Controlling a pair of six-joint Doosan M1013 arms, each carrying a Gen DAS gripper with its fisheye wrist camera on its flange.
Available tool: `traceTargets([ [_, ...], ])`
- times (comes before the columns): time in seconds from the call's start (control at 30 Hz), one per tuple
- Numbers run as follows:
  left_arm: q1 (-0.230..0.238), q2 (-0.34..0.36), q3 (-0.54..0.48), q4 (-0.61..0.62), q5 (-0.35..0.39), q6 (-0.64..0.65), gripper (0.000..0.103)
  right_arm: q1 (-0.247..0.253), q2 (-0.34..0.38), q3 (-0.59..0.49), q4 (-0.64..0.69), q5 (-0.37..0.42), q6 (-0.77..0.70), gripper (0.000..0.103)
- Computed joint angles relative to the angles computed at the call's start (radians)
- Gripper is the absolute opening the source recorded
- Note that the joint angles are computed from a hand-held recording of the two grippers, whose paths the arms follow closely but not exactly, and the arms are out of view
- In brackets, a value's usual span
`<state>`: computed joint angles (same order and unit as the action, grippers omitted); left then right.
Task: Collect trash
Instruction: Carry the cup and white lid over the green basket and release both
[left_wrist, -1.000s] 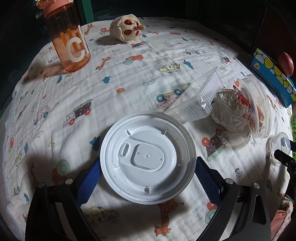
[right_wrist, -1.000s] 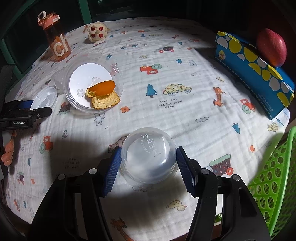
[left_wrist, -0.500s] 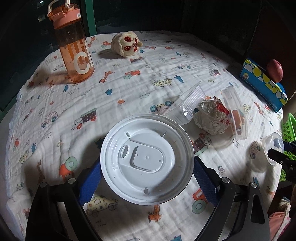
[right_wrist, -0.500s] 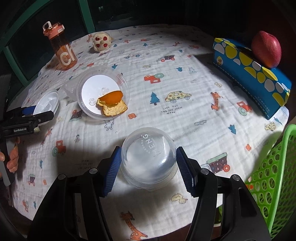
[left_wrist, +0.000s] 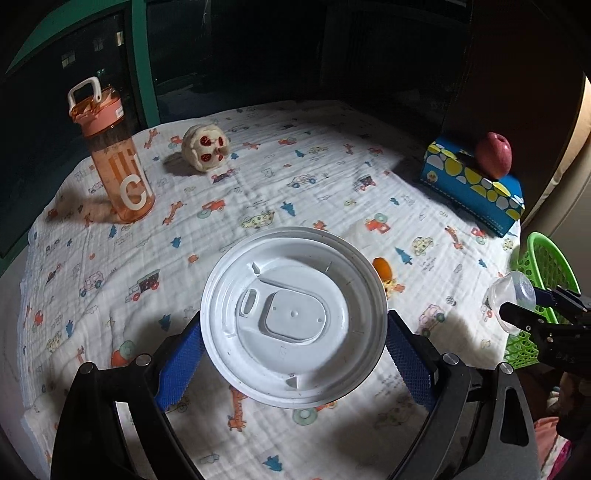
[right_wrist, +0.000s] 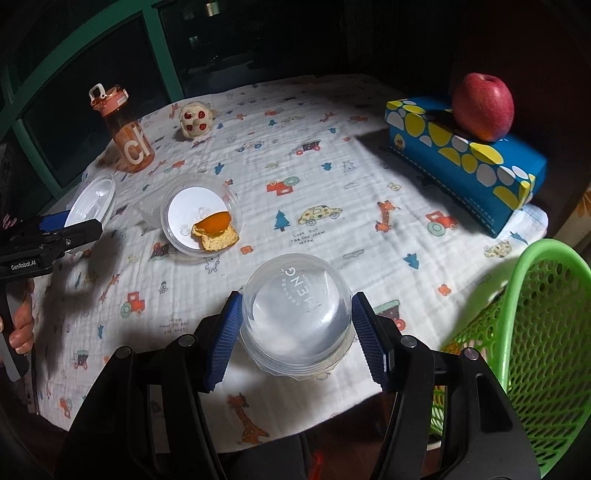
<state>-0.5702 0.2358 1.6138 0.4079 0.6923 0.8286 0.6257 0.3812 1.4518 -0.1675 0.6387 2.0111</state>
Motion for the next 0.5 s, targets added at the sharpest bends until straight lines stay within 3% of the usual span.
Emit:
traceTargets([
  [0.5,-0.095,0.082,-0.150,-0.093,-0.021,0.156,0.089,-0.059,-0.114,0.133,-0.143,-0.037,0.211,0.060],
])
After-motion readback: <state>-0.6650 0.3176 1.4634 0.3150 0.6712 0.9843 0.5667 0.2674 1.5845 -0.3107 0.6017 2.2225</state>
